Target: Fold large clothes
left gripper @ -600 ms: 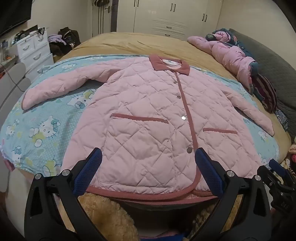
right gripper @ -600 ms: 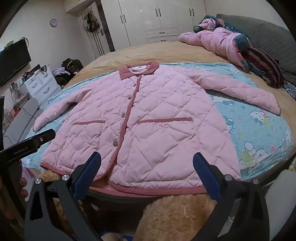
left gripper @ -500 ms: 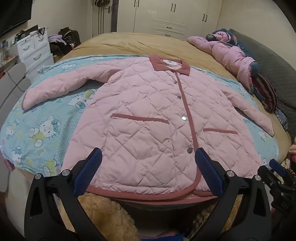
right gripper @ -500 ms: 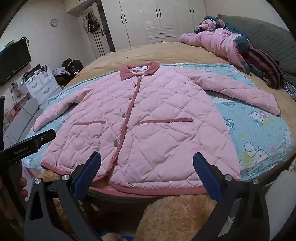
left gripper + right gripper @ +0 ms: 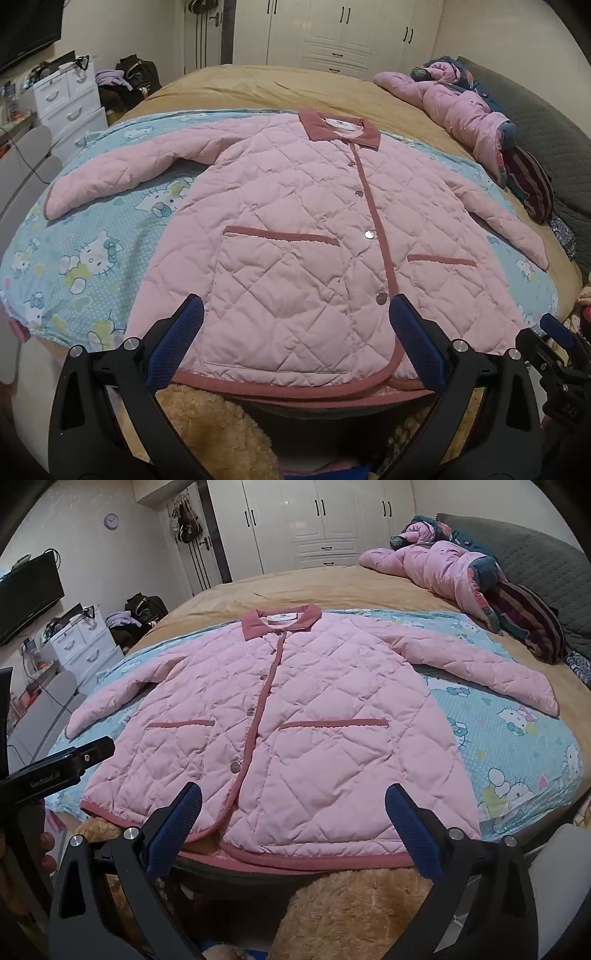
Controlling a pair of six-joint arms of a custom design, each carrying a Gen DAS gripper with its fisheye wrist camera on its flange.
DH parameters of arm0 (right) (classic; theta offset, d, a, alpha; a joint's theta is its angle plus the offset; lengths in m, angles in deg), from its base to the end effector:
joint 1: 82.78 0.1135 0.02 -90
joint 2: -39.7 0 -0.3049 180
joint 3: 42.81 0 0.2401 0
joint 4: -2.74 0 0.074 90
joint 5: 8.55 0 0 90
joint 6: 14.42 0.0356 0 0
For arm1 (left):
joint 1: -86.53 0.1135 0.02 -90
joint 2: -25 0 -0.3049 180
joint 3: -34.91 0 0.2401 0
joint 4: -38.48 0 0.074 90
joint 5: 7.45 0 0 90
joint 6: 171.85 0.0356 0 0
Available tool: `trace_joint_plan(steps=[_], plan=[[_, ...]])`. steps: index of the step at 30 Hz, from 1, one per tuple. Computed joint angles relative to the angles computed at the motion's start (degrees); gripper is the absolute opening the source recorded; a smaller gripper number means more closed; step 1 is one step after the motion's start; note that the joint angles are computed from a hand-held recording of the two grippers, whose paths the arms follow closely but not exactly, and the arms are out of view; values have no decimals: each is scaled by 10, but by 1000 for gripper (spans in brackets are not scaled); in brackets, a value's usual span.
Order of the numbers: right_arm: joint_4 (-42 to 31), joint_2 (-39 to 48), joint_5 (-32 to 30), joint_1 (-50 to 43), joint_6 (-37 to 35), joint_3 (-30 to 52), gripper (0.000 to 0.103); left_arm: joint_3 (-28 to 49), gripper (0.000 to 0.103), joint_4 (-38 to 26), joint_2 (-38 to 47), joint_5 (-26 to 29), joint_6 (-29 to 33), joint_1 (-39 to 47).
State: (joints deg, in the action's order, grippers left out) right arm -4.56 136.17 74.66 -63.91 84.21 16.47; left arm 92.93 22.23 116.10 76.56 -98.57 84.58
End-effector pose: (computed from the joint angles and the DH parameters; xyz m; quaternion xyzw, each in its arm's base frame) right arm 0.3049 0.1087 0.1947 -0.1050 0.9148 0.1448 0.3621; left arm 0.2983 -0.0064 0.2043 -0.1384 0.9263 -0.0079 0.3504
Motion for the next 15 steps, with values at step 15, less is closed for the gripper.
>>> trace_joint_plan(steps=[15], plan=[[-3,-4,4,1,0,1,99,9,94,-9,0,2,5,4]])
